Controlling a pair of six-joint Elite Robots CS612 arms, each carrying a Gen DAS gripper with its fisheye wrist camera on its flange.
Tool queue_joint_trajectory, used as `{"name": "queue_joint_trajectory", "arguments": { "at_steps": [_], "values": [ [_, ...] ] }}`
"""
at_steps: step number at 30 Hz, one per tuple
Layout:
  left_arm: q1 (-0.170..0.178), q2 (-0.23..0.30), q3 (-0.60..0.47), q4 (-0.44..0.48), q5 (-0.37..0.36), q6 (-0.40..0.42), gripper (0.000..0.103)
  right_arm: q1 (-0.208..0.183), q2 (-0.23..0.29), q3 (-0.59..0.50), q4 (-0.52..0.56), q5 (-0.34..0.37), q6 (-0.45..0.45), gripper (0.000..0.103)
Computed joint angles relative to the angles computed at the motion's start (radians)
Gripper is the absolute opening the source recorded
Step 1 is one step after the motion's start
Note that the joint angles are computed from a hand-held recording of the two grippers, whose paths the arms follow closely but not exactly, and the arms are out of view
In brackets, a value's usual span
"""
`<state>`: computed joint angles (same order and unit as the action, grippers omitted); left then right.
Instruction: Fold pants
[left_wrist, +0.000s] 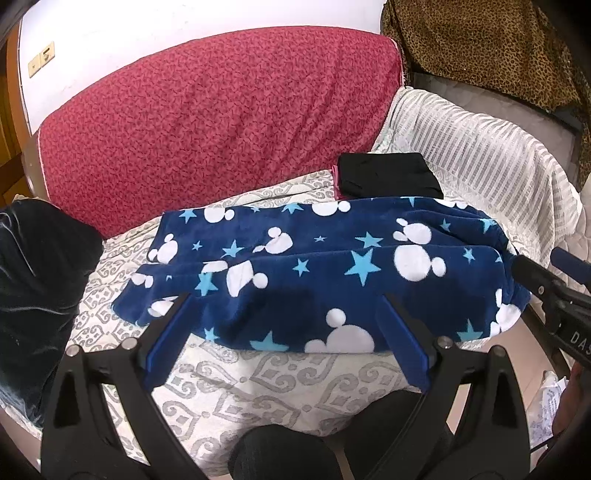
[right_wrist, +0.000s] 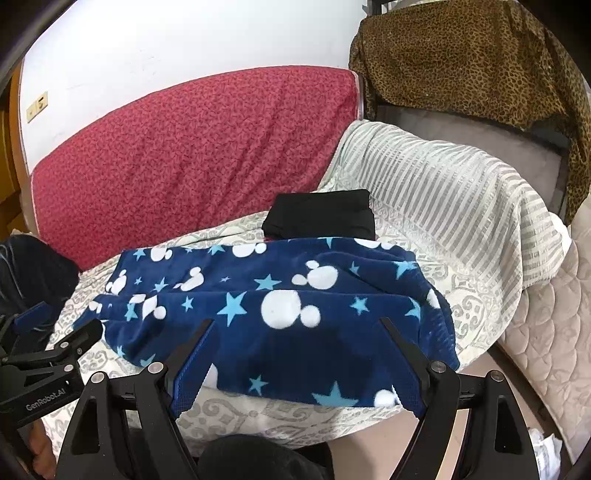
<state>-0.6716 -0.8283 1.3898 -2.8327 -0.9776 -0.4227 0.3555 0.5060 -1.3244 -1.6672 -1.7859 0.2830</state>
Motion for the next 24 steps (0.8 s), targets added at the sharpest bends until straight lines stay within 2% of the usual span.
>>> {"name": "queue_joint_trajectory", "arguments": {
  "at_steps": [9, 24],
  "values": [
    [0.005, 0.006, -0.006, 0.008, -0.030, 0.009, 0.097, 0.002, -0.010, 0.013, 0.016, -0.017, 0.002, 0.086],
    [0.007, 0.007, -0.009, 0.021, -0.042, 0.019, 0.097, -0.004, -0.012, 0.013, 0.025, 0.006, 0.015, 0.086]
  ]
}}
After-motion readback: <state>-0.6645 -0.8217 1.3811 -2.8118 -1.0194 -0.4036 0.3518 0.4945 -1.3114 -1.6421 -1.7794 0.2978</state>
